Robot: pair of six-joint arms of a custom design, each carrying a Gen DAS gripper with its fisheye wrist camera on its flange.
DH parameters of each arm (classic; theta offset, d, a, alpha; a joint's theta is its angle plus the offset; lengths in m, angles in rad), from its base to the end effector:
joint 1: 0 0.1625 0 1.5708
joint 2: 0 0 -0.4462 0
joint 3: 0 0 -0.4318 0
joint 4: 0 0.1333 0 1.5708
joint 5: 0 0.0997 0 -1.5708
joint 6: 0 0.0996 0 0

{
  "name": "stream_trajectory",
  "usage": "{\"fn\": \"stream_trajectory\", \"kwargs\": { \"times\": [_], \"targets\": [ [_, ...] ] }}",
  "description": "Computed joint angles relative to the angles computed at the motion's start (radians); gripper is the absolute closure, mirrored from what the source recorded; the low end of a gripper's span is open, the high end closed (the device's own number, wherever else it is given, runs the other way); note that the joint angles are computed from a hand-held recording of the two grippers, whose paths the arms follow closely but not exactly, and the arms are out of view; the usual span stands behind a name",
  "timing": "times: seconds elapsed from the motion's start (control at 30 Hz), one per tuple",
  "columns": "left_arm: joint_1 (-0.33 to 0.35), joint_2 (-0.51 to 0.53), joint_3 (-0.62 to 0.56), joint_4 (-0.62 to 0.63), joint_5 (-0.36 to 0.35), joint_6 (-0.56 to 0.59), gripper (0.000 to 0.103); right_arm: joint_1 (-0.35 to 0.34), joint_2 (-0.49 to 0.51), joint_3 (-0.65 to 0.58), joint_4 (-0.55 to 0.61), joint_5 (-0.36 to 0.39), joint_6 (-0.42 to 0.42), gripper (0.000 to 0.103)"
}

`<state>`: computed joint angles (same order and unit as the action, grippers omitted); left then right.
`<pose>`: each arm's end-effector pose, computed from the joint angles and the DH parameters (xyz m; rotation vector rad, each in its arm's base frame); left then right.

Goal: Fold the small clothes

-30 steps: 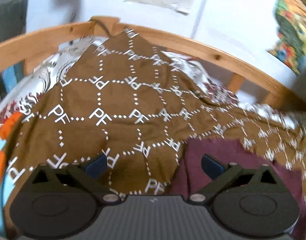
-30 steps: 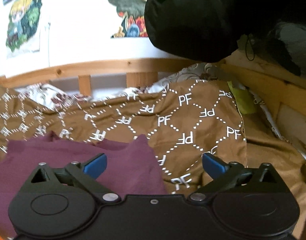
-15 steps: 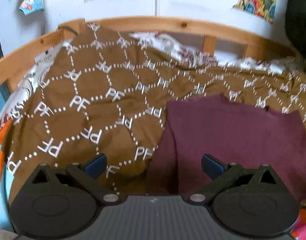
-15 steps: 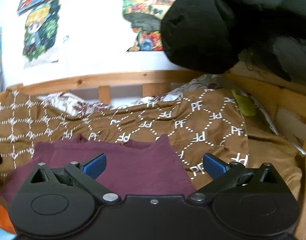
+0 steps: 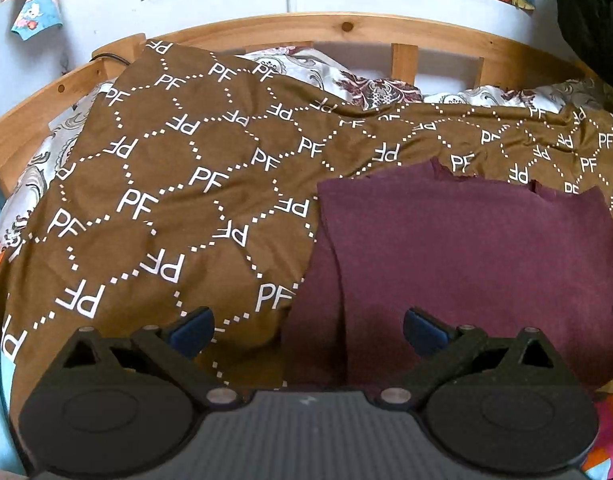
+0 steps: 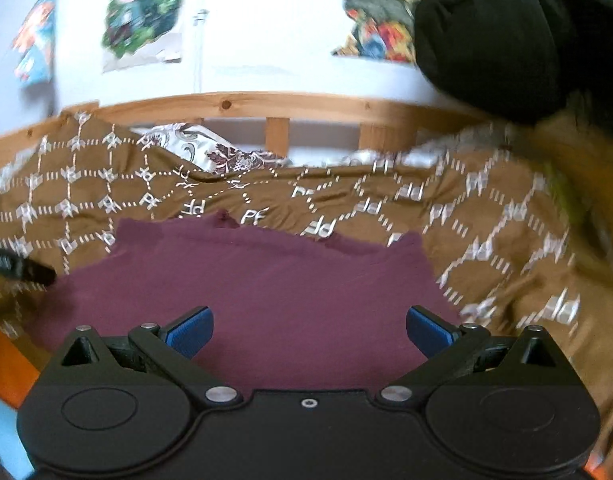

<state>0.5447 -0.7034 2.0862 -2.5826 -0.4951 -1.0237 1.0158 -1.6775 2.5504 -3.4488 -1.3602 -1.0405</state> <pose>-0.3104 -0.4464 -0.0533 0.2419 2.1382 -0.8819 -0.0617 -0.3920 0.3073 0.6940 -2.2372 1.0744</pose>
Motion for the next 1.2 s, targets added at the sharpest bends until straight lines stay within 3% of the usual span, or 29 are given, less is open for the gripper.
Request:
{"fn": "stream_trajectory", "kwargs": {
  "times": [0.1, 0.23, 0.47, 0.77, 0.87, 1.0, 1.2],
  "targets": [
    [0.002, 0.004, -0.006, 0.003, -0.004, 0.014, 0.001, 0.030, 0.043, -0.004, -0.033, -0.057, 0.055, 0.001],
    [0.005, 0.008, -0.008, -0.001, -0.004, 0.026, 0.001, 0.047, 0.101, 0.006, -0.112, -0.079, -0.007, 0.001],
    [0.014, 0.007, -0.016, 0.027, 0.002, 0.003, 0.001, 0.052, 0.127, 0.004, -0.074, -0.117, -0.076, 0.001],
    [0.033, 0.001, -0.009, -0.051, -0.037, 0.031, 0.001, 0.058, 0.152, -0.013, -0.072, -0.117, -0.070, 0.001],
    [0.030, 0.008, -0.016, -0.042, -0.036, 0.038, 0.001, 0.070, 0.167, -0.022, -0.058, -0.148, -0.074, 0.001],
    [0.031, 0.010, -0.019, -0.035, -0.038, 0.038, 0.001, 0.096, 0.185, -0.044, -0.001, -0.245, -0.068, 0.001],
    [0.033, 0.003, -0.017, -0.029, -0.044, 0.021, 0.001, 0.096, 0.189, -0.036, -0.014, -0.250, -0.082, 0.001]
  ]
}}
